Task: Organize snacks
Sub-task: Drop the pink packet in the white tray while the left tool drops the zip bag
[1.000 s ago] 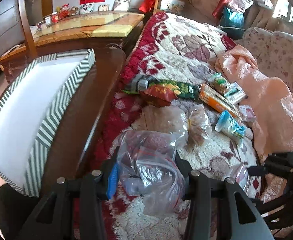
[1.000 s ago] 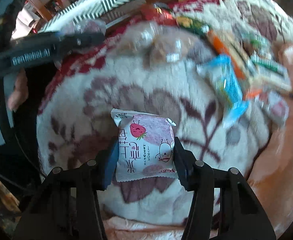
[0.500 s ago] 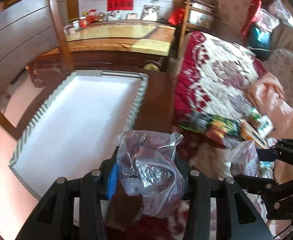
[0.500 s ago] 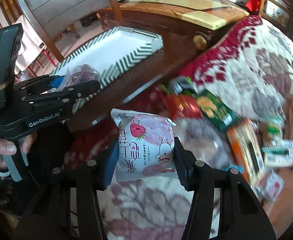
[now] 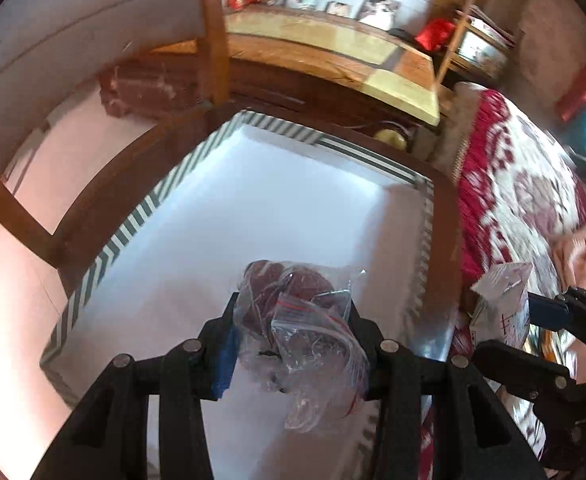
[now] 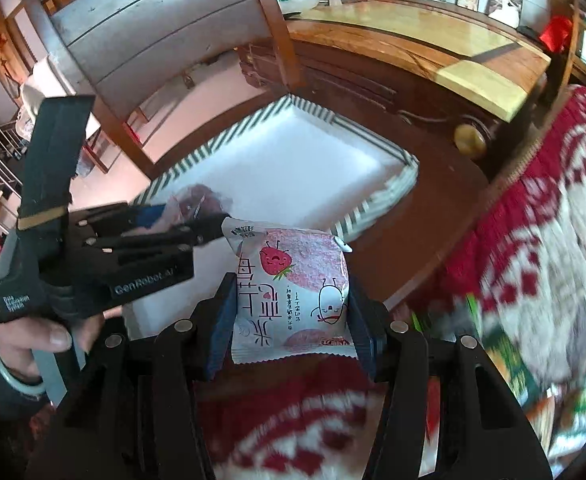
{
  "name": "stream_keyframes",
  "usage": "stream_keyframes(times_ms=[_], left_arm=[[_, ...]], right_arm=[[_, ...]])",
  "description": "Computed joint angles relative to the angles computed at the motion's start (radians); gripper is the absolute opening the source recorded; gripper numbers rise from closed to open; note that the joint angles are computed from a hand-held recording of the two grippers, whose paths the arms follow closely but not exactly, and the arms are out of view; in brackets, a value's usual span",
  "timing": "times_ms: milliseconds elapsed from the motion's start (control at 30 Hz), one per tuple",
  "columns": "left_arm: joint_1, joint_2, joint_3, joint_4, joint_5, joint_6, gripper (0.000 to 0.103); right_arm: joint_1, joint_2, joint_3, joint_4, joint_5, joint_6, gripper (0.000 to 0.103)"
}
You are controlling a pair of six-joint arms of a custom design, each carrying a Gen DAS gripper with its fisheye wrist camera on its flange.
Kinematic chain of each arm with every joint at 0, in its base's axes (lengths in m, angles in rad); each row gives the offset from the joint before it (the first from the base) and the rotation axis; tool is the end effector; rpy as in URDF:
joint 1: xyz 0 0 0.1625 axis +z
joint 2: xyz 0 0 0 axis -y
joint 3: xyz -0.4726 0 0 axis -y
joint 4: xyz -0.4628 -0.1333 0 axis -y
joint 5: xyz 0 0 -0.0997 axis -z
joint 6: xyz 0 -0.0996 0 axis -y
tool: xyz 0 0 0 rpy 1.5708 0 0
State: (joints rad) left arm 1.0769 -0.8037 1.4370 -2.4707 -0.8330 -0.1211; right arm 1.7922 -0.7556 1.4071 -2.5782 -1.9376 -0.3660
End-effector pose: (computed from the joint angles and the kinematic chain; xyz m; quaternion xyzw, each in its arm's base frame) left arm -0.2108 -0.8140 0.1840 0.1242 0.9173 -0.2263 0.3031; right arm 0.2792 -0.7960 0.1535 0.2492 -0.9356 0.1606 0.1916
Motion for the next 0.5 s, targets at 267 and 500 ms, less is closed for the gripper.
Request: stream_keyframes(times_ms=[267,500], left_arm=[[0.043,0.096,-0.165,0.057,-0.001,0.01,0.047],[0.058,0.134,-0.221,0.127,0.041,-0.026,0.047]], right_arm=[[-0.007,0.151,-0.233,0.103,-0.029,0.026,0.051],[-0.021,0.226,-0.354,0.186,-0.024,0.035,0.051]])
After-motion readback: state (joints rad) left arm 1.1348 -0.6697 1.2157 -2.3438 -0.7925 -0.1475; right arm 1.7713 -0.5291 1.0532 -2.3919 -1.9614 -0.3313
